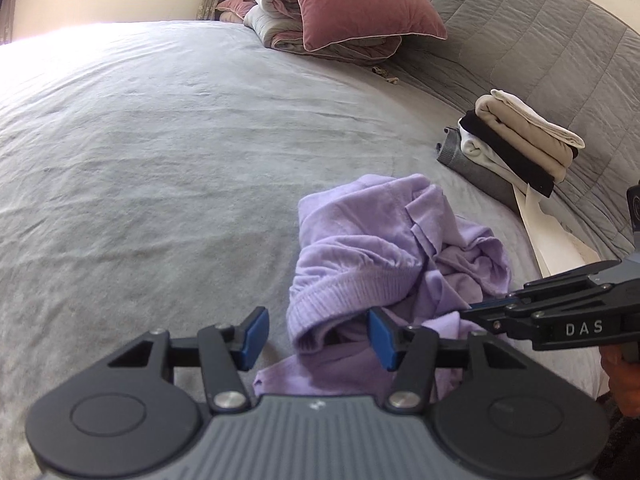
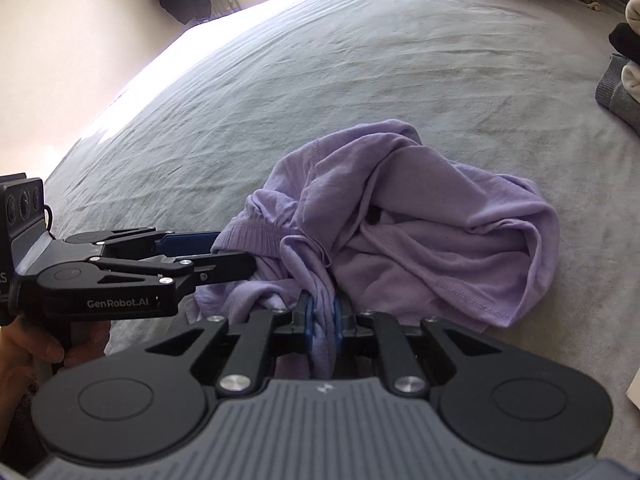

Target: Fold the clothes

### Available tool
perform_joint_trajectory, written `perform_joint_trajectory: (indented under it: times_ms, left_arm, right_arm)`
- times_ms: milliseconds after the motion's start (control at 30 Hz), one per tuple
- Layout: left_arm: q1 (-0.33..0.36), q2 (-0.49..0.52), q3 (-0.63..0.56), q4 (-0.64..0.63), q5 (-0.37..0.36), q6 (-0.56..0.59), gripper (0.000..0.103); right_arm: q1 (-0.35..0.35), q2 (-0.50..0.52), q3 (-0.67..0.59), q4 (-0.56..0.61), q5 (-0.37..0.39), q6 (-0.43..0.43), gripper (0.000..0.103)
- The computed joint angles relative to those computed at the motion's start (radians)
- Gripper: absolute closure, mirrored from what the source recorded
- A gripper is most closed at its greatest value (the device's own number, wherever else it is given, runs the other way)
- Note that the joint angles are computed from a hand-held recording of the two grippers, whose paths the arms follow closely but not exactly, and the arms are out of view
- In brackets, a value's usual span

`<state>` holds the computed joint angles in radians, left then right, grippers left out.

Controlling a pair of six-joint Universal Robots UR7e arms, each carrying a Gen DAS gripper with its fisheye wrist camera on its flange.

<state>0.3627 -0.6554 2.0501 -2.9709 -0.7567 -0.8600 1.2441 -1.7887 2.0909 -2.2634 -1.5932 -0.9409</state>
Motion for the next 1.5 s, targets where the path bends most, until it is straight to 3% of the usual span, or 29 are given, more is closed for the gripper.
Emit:
perform_joint_trajectory:
  times_ms: [133,233,400,700,1167,1500]
  left_arm:
    - [-0.012,0.008,0.0,-0.002,0.046,-0.044,0.09]
    - [-0.021,-0.003,0.006,0.029,0.096,-0.11,0.096]
    - [-0.034,-0.042,0.033,0.063,0.161,-0.215,0.097]
    - [-0.081,-0.131,0.074,0.288,0.26,-0.434,0.098]
    - [-0.138,-0.313,0.153,0.745,0.276,-0.87,0.098]
    - [-0.184,-0.424,0.178,1.064,0.248,-1.15,0.098]
  right_arm:
    - [-0.016,-0.005,-0.003,-0.027,0.001,0.004,0.092]
    - [-0.021,-0.004,-0.007,-0.054,0.0,0.011,0.092]
    - [-0.017,-0.001,-0.009,-0.11,0.007,0.018,0.092]
    - [0.002,0.014,-0.003,-0.236,0.022,0.033,0.092]
    - [0.056,0.068,-0.003,-0.388,0.003,0.077,0.092]
    - [0.085,0.073,0.002,-0.339,-0.005,0.091,0.092]
